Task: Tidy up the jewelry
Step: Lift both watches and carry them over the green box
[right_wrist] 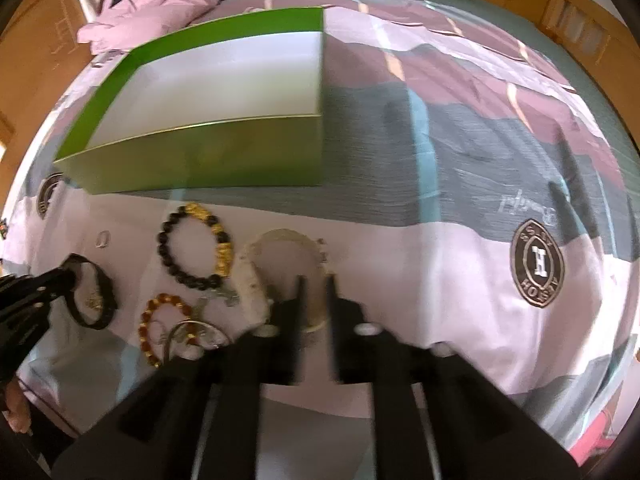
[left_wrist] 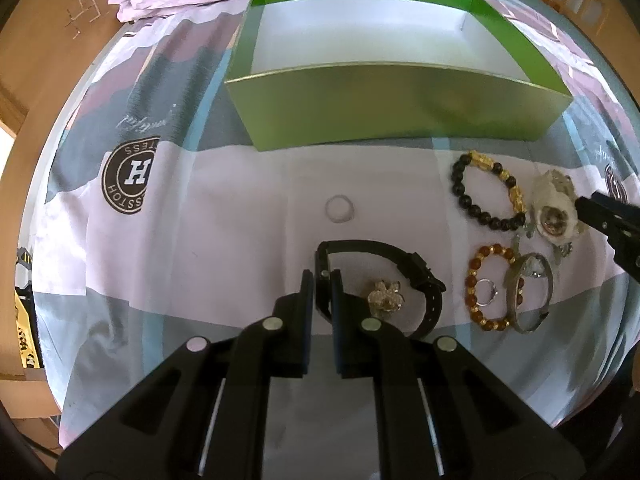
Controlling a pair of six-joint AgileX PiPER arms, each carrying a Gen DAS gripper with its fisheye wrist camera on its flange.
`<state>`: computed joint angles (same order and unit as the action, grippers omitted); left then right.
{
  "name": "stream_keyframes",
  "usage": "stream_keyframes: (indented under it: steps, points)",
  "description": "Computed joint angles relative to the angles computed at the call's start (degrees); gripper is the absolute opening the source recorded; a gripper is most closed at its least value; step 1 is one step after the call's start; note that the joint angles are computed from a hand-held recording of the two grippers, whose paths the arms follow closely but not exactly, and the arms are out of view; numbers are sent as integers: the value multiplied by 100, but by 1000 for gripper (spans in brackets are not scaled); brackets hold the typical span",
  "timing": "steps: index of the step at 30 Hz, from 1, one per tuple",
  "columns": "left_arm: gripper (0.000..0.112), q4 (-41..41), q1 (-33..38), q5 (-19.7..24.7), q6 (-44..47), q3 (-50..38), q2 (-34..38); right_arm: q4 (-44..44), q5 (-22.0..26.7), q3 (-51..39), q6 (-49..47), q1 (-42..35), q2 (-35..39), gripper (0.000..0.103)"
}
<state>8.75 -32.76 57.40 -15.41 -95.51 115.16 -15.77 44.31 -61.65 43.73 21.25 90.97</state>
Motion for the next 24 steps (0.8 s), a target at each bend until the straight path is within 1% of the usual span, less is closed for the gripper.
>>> stream_keyframes:
  steps: [1, 2, 4, 7, 9, 10, 11, 12, 13, 16, 24]
  points:
    - [8, 3, -10, 7, 8, -21, 14, -136, -43, 23, 105, 90, -35, 48]
    - [8, 17, -35, 4, -3, -21, 14, -209, -100, 30, 113, 169, -69, 51]
    - [8, 26, -53, 1, -2, -19, 15, -187, -110, -26, -7, 245, -34, 51]
    - [8, 38, -69, 15, -19, -46, 44, -288, -44, -136, -24, 316, 203, 51]
    - [8, 44, -79, 16, -37, -50, 46, -207, -31, -196, -154, 285, 383, 51]
    - [8, 44, -81, 11, -42, -46, 42, -186, -61, -162, -171, 291, 409, 45]
    - [8, 45, -81, 5, -42, -37, 39, -95, -98, -151, -270, 261, 437, 30]
    - [8, 44, -83, -4, -44, -31, 33, 210, -195, -142, -554, 198, 437, 24]
    - [8, 55, -86, -28, -59, 3, 6, 286, -208, -145, -610, 192, 430, 17]
    - [8, 74, -89, -105, -117, 87, -72, -16, -178, -133, -349, 342, 417, 17]
    - [8, 57, -51, -475, -184, 316, -446, -37, -387, 1, -283, 342, 145, 17]
